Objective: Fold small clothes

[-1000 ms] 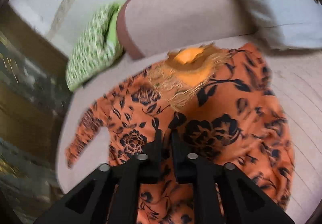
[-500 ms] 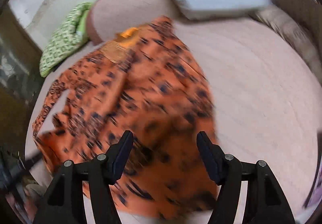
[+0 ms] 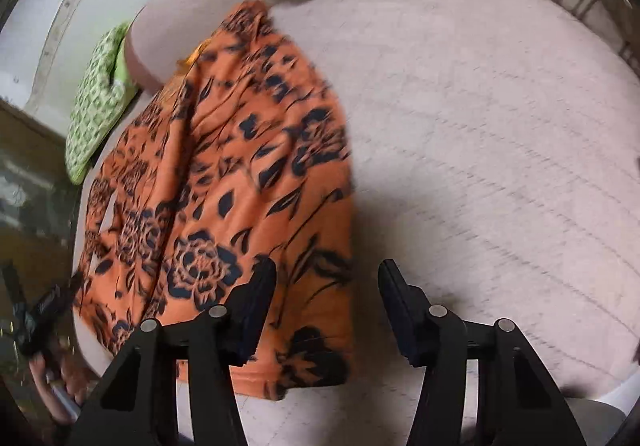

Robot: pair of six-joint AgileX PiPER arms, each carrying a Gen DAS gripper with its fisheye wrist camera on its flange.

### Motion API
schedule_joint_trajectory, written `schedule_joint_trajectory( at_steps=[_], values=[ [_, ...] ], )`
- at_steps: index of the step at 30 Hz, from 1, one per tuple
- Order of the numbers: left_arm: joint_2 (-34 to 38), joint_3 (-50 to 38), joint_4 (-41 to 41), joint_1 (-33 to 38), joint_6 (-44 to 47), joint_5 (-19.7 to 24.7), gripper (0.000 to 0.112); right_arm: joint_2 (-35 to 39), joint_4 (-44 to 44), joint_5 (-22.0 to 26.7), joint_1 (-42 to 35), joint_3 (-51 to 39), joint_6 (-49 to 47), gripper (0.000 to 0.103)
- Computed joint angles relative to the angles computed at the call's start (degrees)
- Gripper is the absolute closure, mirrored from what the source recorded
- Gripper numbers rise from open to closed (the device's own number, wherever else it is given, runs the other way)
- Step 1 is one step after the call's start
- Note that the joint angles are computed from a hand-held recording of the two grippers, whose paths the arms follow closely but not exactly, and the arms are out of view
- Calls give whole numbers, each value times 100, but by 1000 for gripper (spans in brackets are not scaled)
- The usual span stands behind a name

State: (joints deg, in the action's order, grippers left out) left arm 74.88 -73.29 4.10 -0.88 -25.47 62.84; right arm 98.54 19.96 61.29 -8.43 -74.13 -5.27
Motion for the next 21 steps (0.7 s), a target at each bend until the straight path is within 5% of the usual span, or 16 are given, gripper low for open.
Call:
schedule_joint_trajectory(
  at_steps=[3,6,9,11,15,21],
  values=[
    [743,-559,-696,148,426,172,60,63,-210,-38,163,10,141,59],
    [1678,-1007,-196,-91,311,634,56,167,-389,33,293,-42,257,81],
    [1580,-387,-764,426,530,143,59,111,-368,50,248,9,174,97],
    [1133,319,-1733,1117,1167,-358,71,37,-291,79,133,29,70,97],
    [1113,807,-3527,2275,2514,-327,100,-49,81,246,-93,-72,-130,98],
    [1264,1108,-4126,2590,3218,-737,91,-450,-124,202,-262,158,-89,98]
  ],
)
